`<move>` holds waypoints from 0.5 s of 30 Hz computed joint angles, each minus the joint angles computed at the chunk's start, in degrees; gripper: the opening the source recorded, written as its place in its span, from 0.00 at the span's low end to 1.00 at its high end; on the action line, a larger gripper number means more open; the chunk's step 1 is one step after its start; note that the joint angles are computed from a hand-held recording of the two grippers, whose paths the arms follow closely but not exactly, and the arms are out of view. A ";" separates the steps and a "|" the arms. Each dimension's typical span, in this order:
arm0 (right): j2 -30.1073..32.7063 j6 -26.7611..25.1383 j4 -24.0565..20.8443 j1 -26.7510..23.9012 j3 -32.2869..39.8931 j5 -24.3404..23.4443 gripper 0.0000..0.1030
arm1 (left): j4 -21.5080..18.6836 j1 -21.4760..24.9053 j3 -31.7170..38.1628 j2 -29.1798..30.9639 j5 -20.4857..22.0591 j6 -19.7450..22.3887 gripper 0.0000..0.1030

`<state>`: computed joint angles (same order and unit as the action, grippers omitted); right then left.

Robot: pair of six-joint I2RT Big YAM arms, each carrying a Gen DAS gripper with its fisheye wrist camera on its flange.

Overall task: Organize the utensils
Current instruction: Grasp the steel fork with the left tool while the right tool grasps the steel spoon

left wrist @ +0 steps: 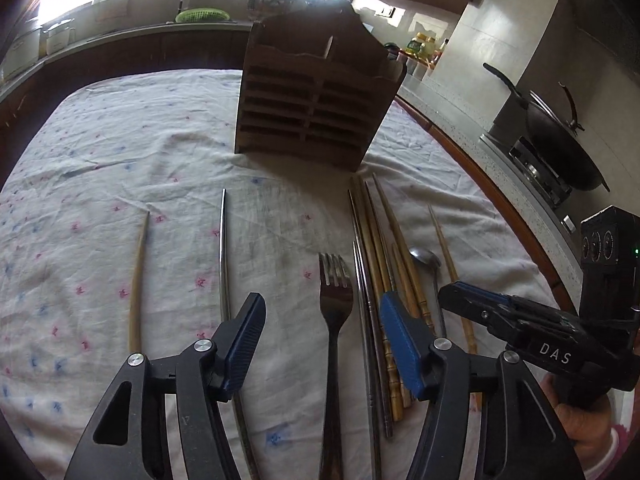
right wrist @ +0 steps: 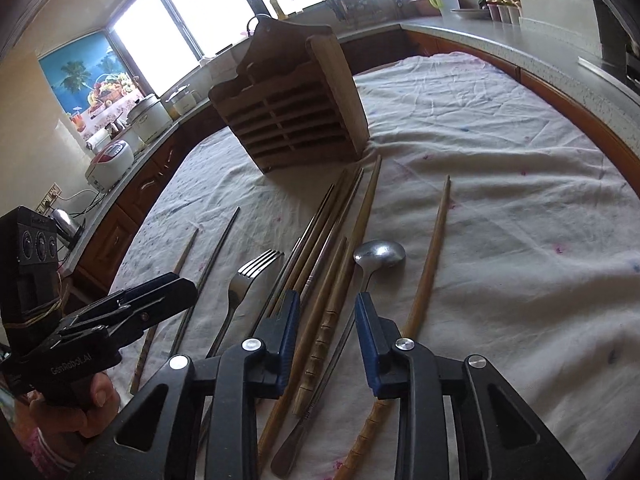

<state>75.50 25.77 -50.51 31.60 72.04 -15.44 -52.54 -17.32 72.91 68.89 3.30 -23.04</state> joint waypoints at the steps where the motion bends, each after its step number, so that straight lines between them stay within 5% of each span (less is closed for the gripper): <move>1: 0.51 0.21 -0.40 -0.33 0.22 -0.79 0.27 | -0.33 0.57 0.63 0.99 1.01 0.19 0.55; 6: 2.43 1.16 -1.69 -1.64 0.94 -3.23 0.25 | -1.34 1.52 3.04 4.50 3.96 0.37 0.51; 15: 4.35 3.00 -0.19 -4.26 1.01 -9.49 0.16 | -3.06 2.26 7.32 10.20 8.71 3.05 0.26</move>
